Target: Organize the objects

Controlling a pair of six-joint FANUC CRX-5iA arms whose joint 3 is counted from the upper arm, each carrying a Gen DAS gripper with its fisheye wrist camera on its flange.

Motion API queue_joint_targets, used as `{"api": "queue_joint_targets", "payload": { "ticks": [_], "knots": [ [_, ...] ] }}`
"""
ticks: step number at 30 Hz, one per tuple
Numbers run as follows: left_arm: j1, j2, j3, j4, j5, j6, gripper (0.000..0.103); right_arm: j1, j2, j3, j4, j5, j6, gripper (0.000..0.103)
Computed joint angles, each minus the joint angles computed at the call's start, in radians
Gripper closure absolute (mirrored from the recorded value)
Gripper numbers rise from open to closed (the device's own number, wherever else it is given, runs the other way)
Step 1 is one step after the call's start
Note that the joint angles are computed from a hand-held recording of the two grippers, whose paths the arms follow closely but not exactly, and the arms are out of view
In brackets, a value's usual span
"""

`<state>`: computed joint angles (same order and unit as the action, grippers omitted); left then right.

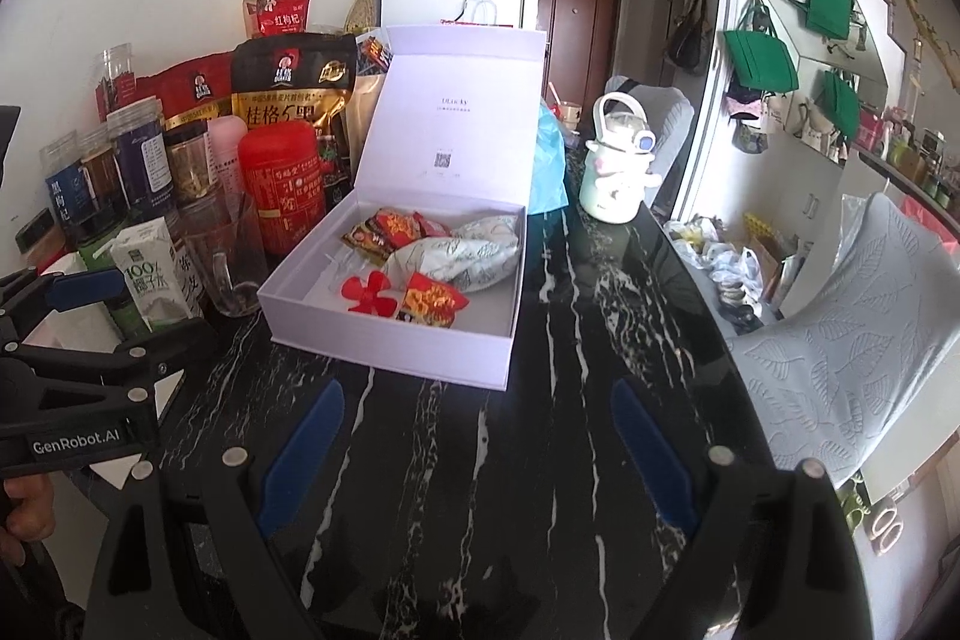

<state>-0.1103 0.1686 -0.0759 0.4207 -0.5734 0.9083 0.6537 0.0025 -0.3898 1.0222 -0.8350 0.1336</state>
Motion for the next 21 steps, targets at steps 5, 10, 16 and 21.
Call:
{"api": "queue_joint_targets", "payload": {
  "ticks": [5,10,16,21],
  "knots": [
    [0.006,-0.01,-0.022,0.007,-0.008,-0.01,0.014,0.023,-0.011,-0.033,0.007,-0.011,-0.021,0.011],
    [0.009,-0.025,-0.049,0.032,-0.003,-0.033,0.014,0.037,-0.024,-0.047,-0.003,-0.011,-0.029,0.011],
    [0.01,-0.031,-0.057,0.029,-0.002,-0.025,0.014,0.044,-0.034,-0.058,0.01,-0.007,-0.038,0.011],
    [0.011,-0.032,-0.059,0.029,-0.002,-0.024,0.014,0.043,-0.035,-0.057,0.014,-0.005,-0.039,0.011]
  ]
}}
